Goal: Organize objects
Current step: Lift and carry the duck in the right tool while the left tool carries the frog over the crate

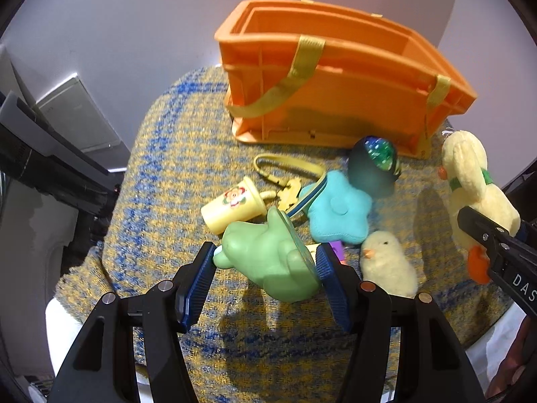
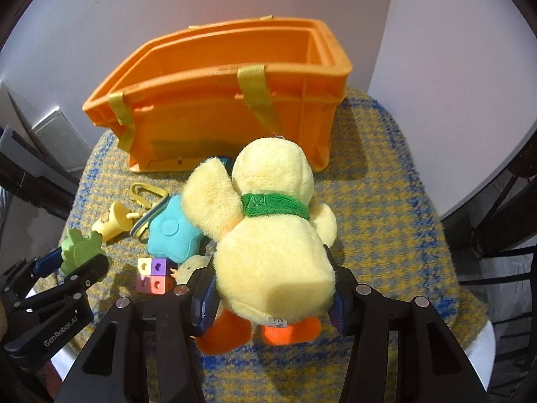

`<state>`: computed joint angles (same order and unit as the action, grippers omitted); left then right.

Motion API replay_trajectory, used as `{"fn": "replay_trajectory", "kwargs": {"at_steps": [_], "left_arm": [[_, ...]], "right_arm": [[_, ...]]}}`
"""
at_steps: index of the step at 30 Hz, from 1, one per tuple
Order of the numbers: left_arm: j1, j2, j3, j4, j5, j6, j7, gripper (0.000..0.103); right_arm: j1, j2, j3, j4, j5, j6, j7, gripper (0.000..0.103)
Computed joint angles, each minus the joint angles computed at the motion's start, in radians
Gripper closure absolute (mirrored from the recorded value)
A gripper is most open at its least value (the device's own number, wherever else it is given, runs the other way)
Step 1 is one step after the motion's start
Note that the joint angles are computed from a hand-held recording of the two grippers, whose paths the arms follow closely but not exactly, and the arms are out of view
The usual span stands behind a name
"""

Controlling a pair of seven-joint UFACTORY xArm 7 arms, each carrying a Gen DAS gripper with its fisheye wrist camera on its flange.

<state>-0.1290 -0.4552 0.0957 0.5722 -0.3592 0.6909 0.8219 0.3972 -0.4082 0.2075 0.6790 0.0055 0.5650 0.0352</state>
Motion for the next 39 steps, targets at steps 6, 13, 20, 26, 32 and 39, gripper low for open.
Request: {"fn": "replay_trajectory", "kwargs": {"at_steps": [6, 13, 20, 26, 32, 39], "left_arm": [[-0.006, -0.033, 0.004, 0.025, -0.015, 0.021, -0.009, 0.043], [-0.017, -0.037, 0.006, 0.074, -0.031, 0.037, -0.02, 0.043], [-0.028, -0.018, 0.002, 0.135, -0.049, 0.037, -0.037, 0.043], [-0.034, 0.009, -0.014, 0.187, -0.054, 0.012, -0.085, 0.043], [-0.045, 0.062, -0.023, 0.256, -0.063, -0.01, -0.096, 0.043], [-0.05, 0.137, -0.042, 0.349, -0.072, -0.016, -0.104, 0.043]], "right_arm": [[0.018, -0.037, -0.029, 0.015, 0.035, 0.015, -0.076, 0.051], [0.018, -0.048, -0.039, 0.052, 0.064, 0.025, -0.131, 0.051], [0.013, -0.027, -0.037, 0.115, 0.081, 0.033, -0.152, 0.051], [0.014, 0.005, -0.039, 0.17, 0.094, 0.027, -0.173, 0.051], [0.006, 0.047, -0.03, 0.228, 0.094, 0.016, -0.177, 0.051], [0.0, 0.124, -0.016, 0.319, 0.078, 0.005, -0.175, 0.051]]}}
